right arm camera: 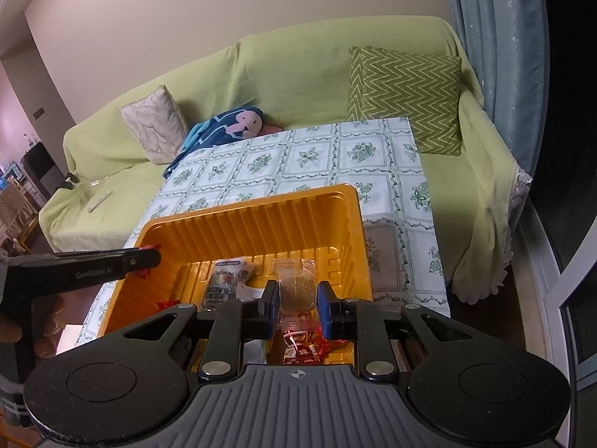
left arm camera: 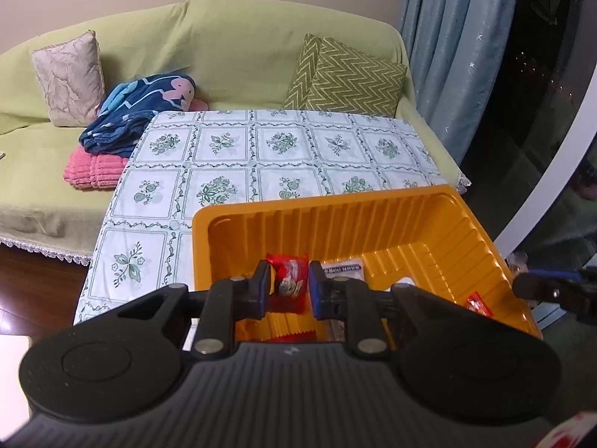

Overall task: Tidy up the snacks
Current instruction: 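Carry both candies over the orange tray and open the grippers to release them, then withdraw both grippers from the tray toward the red packet and green candy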

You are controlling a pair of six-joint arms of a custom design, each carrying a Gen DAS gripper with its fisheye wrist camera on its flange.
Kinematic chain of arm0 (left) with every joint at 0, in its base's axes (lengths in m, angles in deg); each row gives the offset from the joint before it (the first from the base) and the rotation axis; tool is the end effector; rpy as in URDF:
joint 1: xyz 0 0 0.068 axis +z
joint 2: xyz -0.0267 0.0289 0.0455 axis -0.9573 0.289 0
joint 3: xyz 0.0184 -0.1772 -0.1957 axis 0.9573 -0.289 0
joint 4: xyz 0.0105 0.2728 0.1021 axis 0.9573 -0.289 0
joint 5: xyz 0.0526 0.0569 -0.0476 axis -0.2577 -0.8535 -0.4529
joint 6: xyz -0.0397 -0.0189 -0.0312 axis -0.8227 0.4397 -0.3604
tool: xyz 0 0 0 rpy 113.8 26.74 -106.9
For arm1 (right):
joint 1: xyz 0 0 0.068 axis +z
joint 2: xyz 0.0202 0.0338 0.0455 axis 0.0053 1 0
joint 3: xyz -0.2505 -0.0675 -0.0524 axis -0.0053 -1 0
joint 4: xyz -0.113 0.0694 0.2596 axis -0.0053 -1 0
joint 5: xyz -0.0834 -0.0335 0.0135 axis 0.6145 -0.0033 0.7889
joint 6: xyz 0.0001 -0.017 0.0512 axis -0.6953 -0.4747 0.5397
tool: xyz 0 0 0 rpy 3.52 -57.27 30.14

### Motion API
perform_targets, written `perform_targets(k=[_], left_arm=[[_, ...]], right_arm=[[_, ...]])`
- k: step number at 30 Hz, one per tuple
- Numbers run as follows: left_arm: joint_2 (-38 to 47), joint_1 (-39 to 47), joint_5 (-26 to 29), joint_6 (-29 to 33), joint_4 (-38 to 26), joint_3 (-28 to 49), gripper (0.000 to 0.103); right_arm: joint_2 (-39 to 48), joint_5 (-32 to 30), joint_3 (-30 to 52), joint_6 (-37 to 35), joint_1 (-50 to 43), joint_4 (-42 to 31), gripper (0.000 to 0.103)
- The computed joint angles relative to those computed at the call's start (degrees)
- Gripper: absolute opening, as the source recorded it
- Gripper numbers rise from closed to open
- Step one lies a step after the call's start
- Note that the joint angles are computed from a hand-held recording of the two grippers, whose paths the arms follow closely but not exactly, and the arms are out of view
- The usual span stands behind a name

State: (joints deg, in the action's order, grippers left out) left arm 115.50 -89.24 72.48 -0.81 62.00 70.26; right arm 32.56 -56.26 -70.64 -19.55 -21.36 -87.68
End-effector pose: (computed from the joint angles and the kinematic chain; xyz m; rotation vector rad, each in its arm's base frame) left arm 0.2374 -0.0724 0.1513 0.3733 2.3601 -0.2692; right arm 0.1261 -0.0323 0.1757 0.1973 2.3230 0.3862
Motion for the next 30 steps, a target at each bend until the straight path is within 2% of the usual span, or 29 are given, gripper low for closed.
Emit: perform_targets(k=[4,8,12,18,23,25,30], left_arm=[[0.3,0.1,0.1,-0.3,-0.1,0.2,0.023],[-2.6,1.2,1.5,-0.5,-2.8,-0.4,0.023],[-9.0,2.8,4.5,-0.4,-7.5,-2.2,0.023],[-18.5,4.8,5.2,-0.4,-15.5,-4.5,0.024],[-23.3,8.4,8.2,0.3,-21.1,-5.1,0.024],[-23.8,8.5,7.6,0.8,-22.4,-4.9,0.024],[-25.6,9.4,8.0,1.2,-24.6,-4.8,0.024]], right_arm=[[0.1,-0.7,-0.3,-0.4,-0.6,-0.2,0.022],[0.1,-1.3,-0.5,-1.0,-1.3,-0.5,0.022],[0.0,-1.8,-0.7,-1.5,-1.7,-0.8,0.022],[1.4,-2.1,-1.1,-1.7,-2.0,0.2,0.022],[4.6,-1.5,-1.4,0.7,-0.2,3.9,0.022],[6.5,-0.8,-1.4,2.7,1.5,6.5,0.022],[10.2,4.2,-1.3,8.3,7.5,13.5,0.022]])
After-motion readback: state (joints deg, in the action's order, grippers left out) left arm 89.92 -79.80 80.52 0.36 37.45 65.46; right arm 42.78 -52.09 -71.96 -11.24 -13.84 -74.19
